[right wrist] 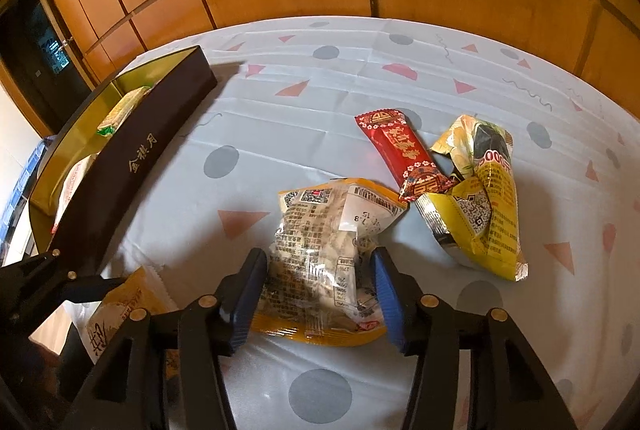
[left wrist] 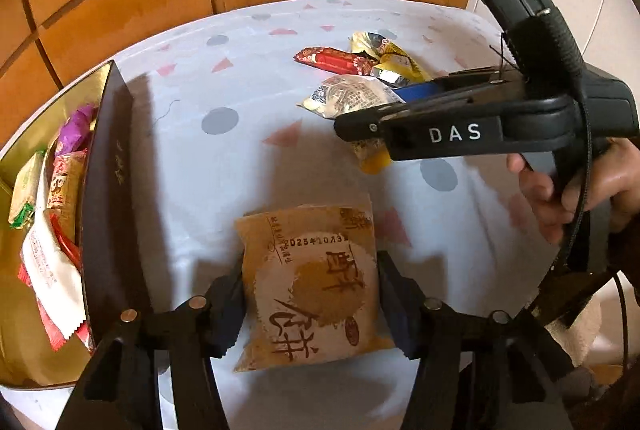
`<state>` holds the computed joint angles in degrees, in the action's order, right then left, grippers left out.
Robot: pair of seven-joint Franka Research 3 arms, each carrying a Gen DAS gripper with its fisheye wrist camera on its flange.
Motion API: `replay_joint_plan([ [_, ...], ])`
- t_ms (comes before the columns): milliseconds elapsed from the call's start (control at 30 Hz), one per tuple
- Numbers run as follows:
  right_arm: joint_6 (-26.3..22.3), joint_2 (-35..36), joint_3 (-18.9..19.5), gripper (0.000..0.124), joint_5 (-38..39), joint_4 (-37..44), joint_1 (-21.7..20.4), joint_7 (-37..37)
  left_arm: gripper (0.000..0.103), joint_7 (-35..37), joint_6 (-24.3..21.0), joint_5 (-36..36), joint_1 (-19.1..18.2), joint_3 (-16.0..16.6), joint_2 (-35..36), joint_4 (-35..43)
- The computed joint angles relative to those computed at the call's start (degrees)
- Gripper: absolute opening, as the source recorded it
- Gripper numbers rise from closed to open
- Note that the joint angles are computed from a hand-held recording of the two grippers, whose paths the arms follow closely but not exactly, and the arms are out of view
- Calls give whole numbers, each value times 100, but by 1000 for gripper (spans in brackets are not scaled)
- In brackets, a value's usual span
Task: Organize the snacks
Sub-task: 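Lift the clear packet with the right gripper while the left holds the pastry packet, then carry the pastry packet with the left gripper and release it into the tin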
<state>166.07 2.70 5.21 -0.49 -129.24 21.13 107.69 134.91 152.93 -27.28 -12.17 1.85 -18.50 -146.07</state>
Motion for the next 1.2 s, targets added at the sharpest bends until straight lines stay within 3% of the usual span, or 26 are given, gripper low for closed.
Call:
replay_joint_plan([
  [133,-84,29,-40,54,-326,59,35,280,59,224,36,-236,-87,130,-167,-137],
  [233,-141,44,-60,53,-556,90,52,475,59,627,-119,-784,-261,419,-542,-213],
  [367,-249,65,-76,53,-823,150,69,668,59,985,-570,-1432,-358,826,-1023,-89],
  [467,-292,76,-77,53,-905,174,69,728,59,918,-747,-1773,-168,1030,-1199,118],
  [567,-371,95,-82,54,-1028,223,83,810,59,637,-598,-1960,191,1121,-1039,428],
  [700,-524,121,-91,54,-1274,308,114,971,59,-445,-76,-1286,993,789,-337,873],
  [767,-582,135,-93,55,-1351,343,125,1028,59,-1355,-261,-643,1471,665,181,1263],
  [900,-680,147,-90,55,-1445,389,138,1094,59,-2217,-424,53,1976,485,952,1823],
  [1033,-818,170,-90,56,-1574,461,162,1176,59,-2324,-527,251,2206,275,1420,2166],
  [1200,-936,185,-90,57,-1645,515,176,1258,59,-3265,-465,1121,2407,-10,1861,2420],
])
